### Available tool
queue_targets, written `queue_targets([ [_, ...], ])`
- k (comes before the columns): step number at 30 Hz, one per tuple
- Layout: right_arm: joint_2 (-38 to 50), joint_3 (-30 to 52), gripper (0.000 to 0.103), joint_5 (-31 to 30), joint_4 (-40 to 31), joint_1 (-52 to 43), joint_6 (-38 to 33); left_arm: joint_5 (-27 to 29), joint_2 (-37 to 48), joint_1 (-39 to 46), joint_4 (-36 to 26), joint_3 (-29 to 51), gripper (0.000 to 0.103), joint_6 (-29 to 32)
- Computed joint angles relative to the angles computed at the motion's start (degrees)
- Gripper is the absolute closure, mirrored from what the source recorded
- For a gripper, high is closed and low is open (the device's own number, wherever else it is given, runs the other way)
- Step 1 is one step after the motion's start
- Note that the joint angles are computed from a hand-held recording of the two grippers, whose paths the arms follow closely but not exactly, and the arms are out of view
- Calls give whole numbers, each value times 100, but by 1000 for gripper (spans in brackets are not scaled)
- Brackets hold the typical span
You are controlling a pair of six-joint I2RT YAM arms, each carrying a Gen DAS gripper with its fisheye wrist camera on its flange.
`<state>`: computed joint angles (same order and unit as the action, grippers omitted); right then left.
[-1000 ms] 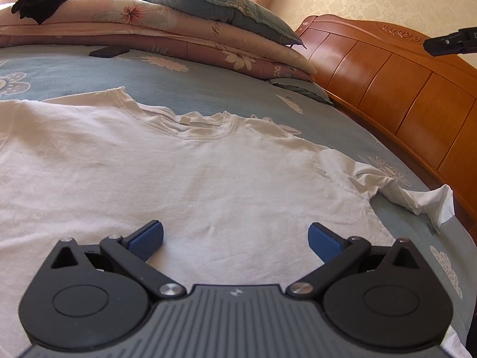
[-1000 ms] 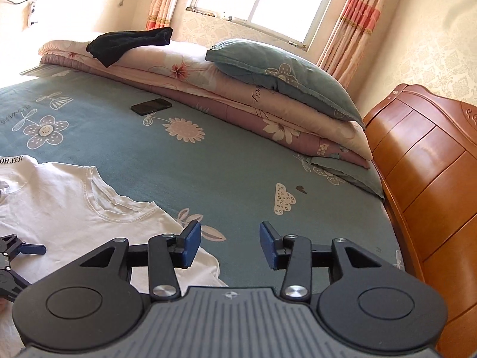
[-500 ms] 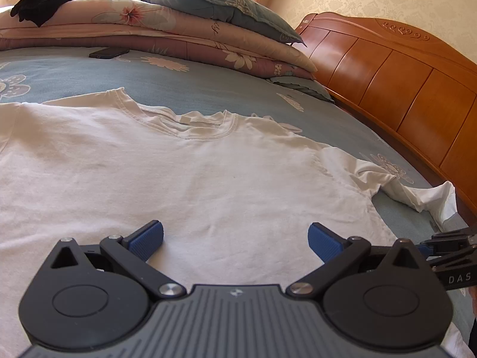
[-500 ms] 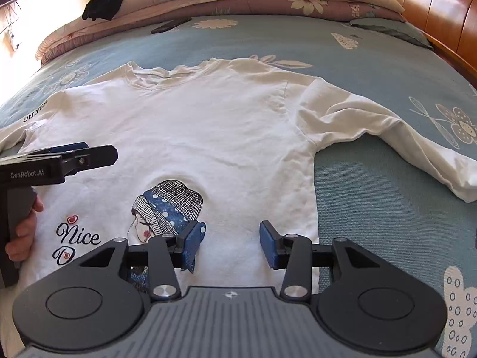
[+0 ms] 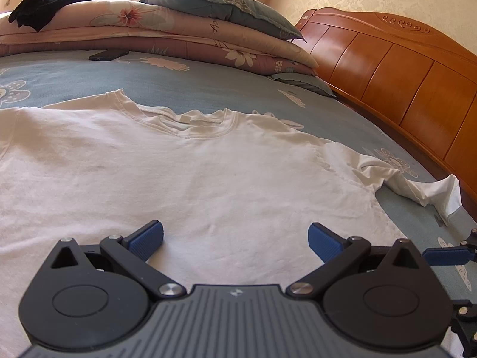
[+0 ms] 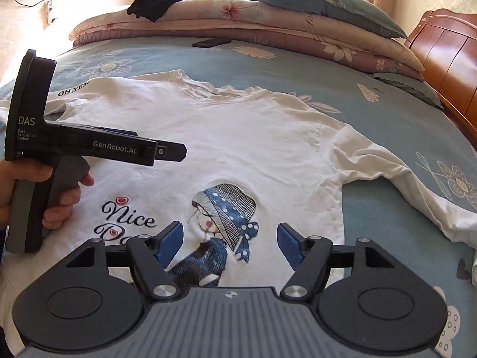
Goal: Fold clothes
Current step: 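Open the right gripper and move it back over the printed shirt front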
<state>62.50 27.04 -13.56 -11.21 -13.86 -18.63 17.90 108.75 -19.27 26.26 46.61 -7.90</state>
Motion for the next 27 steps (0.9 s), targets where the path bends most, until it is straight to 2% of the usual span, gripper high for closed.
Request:
queue_targets([
  [3, 725, 59, 29, 560, 632, 514, 474, 52, 8, 25, 31, -8, 0, -30],
  [5, 884, -6, 27, 520, 661, 470, 712, 61, 2, 29, 32, -12, 1, -33],
  [9, -42, -552, 3, 47, 106, 127, 660, -107, -124, -26, -170, -15, 1, 149],
  [12, -1054, -1101, 0, 129, -213, 214, 441, -651, -421, -169, -338, -102, 0, 360],
  [15, -1332, -1109, 0, 93, -133, 457, 570, -805, -742, -97, 87, -417, 0, 490],
  [18, -761, -802, 0, 217, 460, 882, 908, -934, -787, 43, 414, -559, 0, 371],
  [20, -109, -596, 0, 192, 967, 1012, 1262, -1019, -694, 103, 263, -449, 0, 296],
  [23, 786, -235, 0, -130, 1057, 990, 1765, -937, -618, 140, -138, -259, 0, 375],
  [25, 671, -481, 0, 29, 1324, 1101, 1892, -933, -639, 105, -148, -282, 0, 513],
  [27, 277, -637, 0, 91, 1008, 1191, 1876, -994, -669, 53, -100, -332, 0, 642],
])
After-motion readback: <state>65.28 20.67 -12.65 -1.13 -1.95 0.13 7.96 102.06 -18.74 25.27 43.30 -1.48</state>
